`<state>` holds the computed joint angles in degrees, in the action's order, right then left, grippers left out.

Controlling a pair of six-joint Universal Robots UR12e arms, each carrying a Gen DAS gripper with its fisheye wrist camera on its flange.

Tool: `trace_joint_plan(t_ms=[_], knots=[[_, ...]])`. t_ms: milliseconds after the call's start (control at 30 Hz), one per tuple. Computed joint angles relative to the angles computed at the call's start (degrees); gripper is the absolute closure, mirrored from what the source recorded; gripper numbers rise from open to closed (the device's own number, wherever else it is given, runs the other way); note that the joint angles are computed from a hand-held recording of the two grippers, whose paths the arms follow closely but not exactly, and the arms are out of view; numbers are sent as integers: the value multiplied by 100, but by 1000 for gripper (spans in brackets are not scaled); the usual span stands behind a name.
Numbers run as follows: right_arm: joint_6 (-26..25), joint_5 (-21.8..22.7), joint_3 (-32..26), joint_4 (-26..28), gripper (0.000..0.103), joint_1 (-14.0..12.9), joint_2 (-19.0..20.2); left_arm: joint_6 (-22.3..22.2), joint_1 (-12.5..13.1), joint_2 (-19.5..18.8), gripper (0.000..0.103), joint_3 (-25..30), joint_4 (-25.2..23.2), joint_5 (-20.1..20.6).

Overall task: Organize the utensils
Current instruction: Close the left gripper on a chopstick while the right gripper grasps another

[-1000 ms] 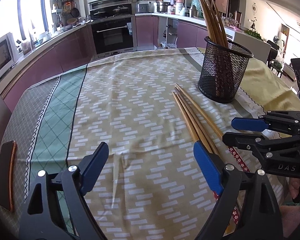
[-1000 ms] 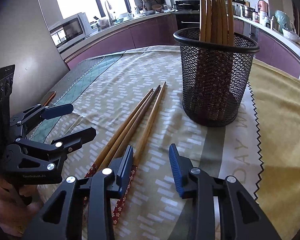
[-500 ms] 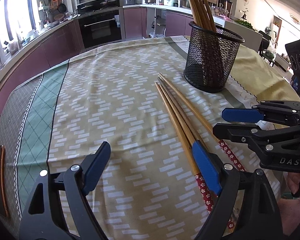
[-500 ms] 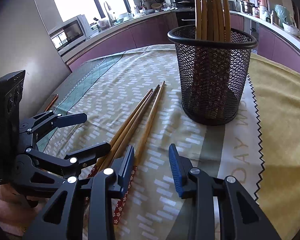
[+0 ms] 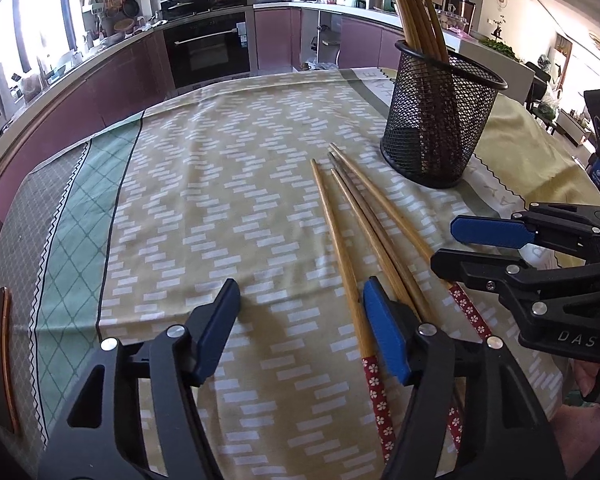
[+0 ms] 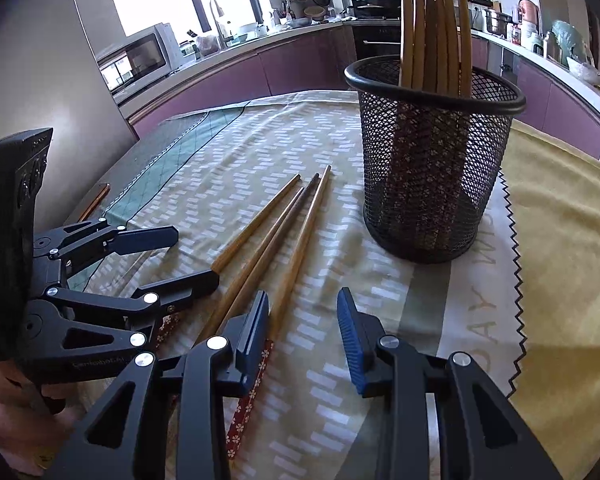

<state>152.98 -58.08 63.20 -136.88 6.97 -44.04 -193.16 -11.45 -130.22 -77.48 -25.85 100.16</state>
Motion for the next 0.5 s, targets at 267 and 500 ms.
trace_joint_plan(t_ms=[267, 500], knots=[[-11, -243, -242, -48, 74, 101, 145, 119, 7, -155, 54, 258, -108, -37], [46, -308, -472, 39, 85, 139, 274, 103, 33, -242, 71, 431, -207, -169]])
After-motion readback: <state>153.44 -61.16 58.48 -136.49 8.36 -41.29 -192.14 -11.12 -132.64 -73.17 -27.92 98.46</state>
